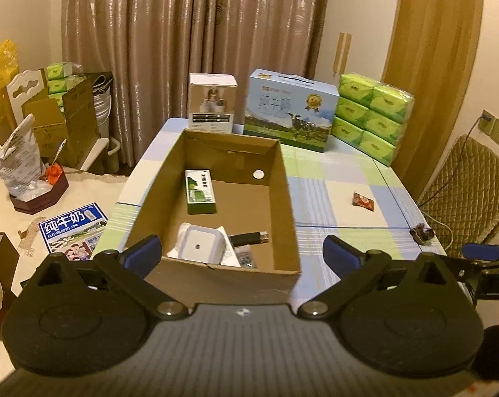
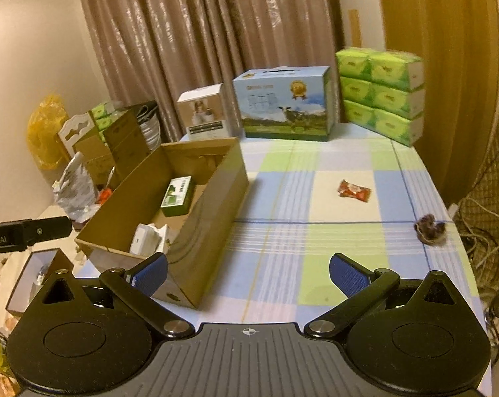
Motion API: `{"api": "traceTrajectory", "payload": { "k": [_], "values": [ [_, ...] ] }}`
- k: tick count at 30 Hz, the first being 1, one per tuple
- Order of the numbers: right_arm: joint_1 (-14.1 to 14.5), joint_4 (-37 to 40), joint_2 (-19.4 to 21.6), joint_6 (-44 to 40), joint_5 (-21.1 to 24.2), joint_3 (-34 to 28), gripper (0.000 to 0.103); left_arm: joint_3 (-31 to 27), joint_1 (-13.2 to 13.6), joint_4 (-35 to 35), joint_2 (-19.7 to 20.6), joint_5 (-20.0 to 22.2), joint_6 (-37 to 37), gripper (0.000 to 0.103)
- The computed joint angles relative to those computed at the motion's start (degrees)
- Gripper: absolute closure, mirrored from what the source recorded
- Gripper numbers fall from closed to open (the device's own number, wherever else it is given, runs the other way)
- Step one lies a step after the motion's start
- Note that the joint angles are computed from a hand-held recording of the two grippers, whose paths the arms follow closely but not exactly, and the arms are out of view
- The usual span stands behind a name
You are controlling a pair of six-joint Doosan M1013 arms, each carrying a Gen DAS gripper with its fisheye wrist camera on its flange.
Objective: Organize objects
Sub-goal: 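Move both open tools from the box back toward the candy and scrunchie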
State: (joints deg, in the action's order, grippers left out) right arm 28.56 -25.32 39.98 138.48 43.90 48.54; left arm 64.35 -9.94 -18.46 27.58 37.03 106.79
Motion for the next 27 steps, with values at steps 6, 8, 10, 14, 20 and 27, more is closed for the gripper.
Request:
{"api": "traceTrajectory", "payload": {
  "k": [6,8,10,14,20,27],
  "values": [
    [-0.18,-2.44,-2.42,4.16,-1.05,4.21,0.002,0.99,-1.11,0.18,-0.55,-0.3,0.51,0.001],
    [-0.27,-3.39,-3.11,5.74,-1.07,5.42,0.002,1.36,-1.25,-1.07,-0.72,-0.58,1.75,0.001],
    [-0.37,-4.35,-3.85,7.35,-1.12,6.69,0.002,1.68,-1.51,-1.87,-0.86,-0.83,2.41,0.001],
    [-0.65,-7.24,-5.4,11.39,-1.23,9.35,0.002,2.18,-2.03,-3.17,-0.94,-1.25,3.15,0.001],
    [-1.27,-11.84,-7.72,17.7,-0.65,13.18,0.002,1.71,-3.14,-4.54,-0.46,-0.44,5.16,0.001],
    [-2.08,-15.47,-9.82,23.12,0.27,16.71,0.002,-0.04,-4.75,-4.14,0.63,2.32,6.47,0.001]
  ]
}}
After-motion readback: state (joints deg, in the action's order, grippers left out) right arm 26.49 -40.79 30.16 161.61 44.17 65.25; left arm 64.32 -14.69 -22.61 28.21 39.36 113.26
